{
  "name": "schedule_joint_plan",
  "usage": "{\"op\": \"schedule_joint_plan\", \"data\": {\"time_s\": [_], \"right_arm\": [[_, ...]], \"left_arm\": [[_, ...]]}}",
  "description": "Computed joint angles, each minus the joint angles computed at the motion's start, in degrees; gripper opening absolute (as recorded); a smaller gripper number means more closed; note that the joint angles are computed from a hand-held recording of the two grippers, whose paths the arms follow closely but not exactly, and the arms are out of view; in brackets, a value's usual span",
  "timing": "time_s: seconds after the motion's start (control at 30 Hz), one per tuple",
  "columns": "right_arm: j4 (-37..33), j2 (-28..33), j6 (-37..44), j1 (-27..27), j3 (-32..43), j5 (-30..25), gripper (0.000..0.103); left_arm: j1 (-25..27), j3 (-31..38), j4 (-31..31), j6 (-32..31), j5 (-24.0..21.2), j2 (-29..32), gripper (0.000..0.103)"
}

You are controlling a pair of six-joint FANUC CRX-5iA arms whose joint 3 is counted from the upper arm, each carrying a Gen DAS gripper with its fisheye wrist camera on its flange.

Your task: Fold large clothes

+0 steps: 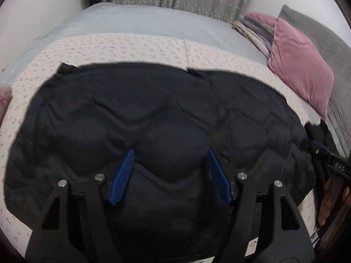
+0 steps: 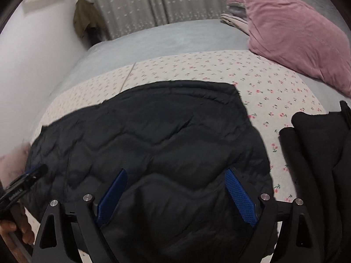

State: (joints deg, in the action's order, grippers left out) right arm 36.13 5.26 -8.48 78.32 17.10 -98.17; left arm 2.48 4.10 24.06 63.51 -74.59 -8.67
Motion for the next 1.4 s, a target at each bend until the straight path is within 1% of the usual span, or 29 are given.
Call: {"op": "schedule_joint_plan", "data": {"time_s": [0.03,0.1,0.2,0.27,0.33,0.4,0.43,0.5,0.53,0.57,0.63,0.7,0.77,0.8,0.9,0.93,1.0,1.07,1.13,1.17,1.23,1.3,1.33,1.37,1.4], "right_arm": [[0.4,0.5,0.2,0.2,0.2,-0.1,0.092],[-0.2,0.5,-0.3,-0.5,-0.4,0.9,0.092],[-6.0,-0.7,-0.7,-2.9,-2.8,3.3,0.092],[-7.2,-1.3,-0.5,-3.5,-4.8,5.6,0.092],[-7.5,-0.6,0.6,-3.9,-4.5,5.3,0.093],[-8.3,0.0,1.3,-4.2,-3.5,4.4,0.093],[-8.6,0.0,1.6,-4.3,-3.2,4.1,0.093],[-8.5,-0.3,0.5,-4.1,-2.5,3.3,0.093],[-7.2,-0.4,-0.9,-3.5,-2.0,2.2,0.093],[-5.2,-0.7,-2.1,-2.7,-2.1,2.2,0.093],[0.2,-2.1,-4.8,-0.8,-3.6,4.6,0.093],[2.0,-2.4,-6.2,-0.5,-4.1,5.8,0.093],[-0.6,-1.3,-4.2,-1.4,-2.5,5.3,0.093],[-2.1,-1.0,-2.9,-2.1,-2.3,5.1,0.093],[-7.2,0.5,0.6,-4.1,-0.9,3.5,0.093],[-7.5,0.3,0.6,-4.3,-1.3,4.0,0.093],[-8.5,-0.2,0.2,-4.8,-1.5,4.6,0.093],[-9.1,-0.7,0.0,-5.3,-1.8,4.7,0.094],[-9.3,-0.8,0.7,-6.0,-1.6,4.8,0.095],[-9.5,-1.0,1.4,-6.9,-1.8,5.3,0.095],[-9.5,-1.8,1.0,-7.1,-2.4,6.0,0.095],[-9.7,-3.0,1.0,-7.9,-3.5,7.2,0.095],[-9.8,-3.5,1.4,-8.7,-4.1,7.9,0.095],[-10.0,-4.9,1.5,-9.2,-6.3,8.9,0.095],[-10.1,-5.9,1.7,-9.5,-7.4,9.4,0.095]], "left_arm": [[-1.2,-0.5,-2.3,0.8,1.6,-0.5,0.069],[-2.6,0.0,-5.0,1.0,1.6,0.2,0.069],[-3.1,-0.2,-5.6,1.0,1.5,1.2,0.069],[-3.5,-0.1,-6.4,0.9,1.7,1.3,0.069],[-3.8,0.1,-7.0,1.0,1.5,1.3,0.069],[-3.4,1.3,-6.2,1.5,-0.4,1.7,0.069],[-2.5,1.6,-4.3,1.3,-1.2,1.8,0.069],[-1.4,1.7,-1.2,-0.1,-1.3,1.3,0.069],[-1.6,2.1,-0.7,-0.6,-1.0,1.4,0.069],[-2.4,3.2,-0.9,-0.9,-0.6,1.9,0.069],[-5.0,6.1,-3.0,-0.2,-0.2,3.7,0.069],[-8.2,9.6,-5.8,1.7,0.0,6.8,0.069],[-10.7,13.4,-10.5,5.8,-1.0,10.5,0.069],[-11.3,13.9,-11.8,7.2,-1.0,11.7,0.07],[-12.2,13.8,-13.5,7.8,-0.7,12.6,0.072],[-12.0,14.1,-13.7,7.7,-1.4,12.6,0.072],[-11.7,17.4,-12.8,8.0,-3.8,14.3,0.072],[-11.9,20.9,-12.3,10.3,-4.0,16.2,0.072],[-12.7,25.0,-13.6,12.9,-4.4,18.6,0.072],[-13.4,27.2,-14.6,13.9,-5.1,20.1,0.072],[-15.0,32.0,-16.6,14.3,-8.4,24.0,0.072],[-16.9,36.6,-21.6,15.9,-12.1,28.1,0.072],[-17.6,37.2,-23.5,16.6,-12.5,29.1,0.073],[-17.9,37.1,-24.5,17.4,-12.2,29.6,0.073],[-17.5,36.6,-23.9,17.9,-11.6,29.7,0.074]]}}
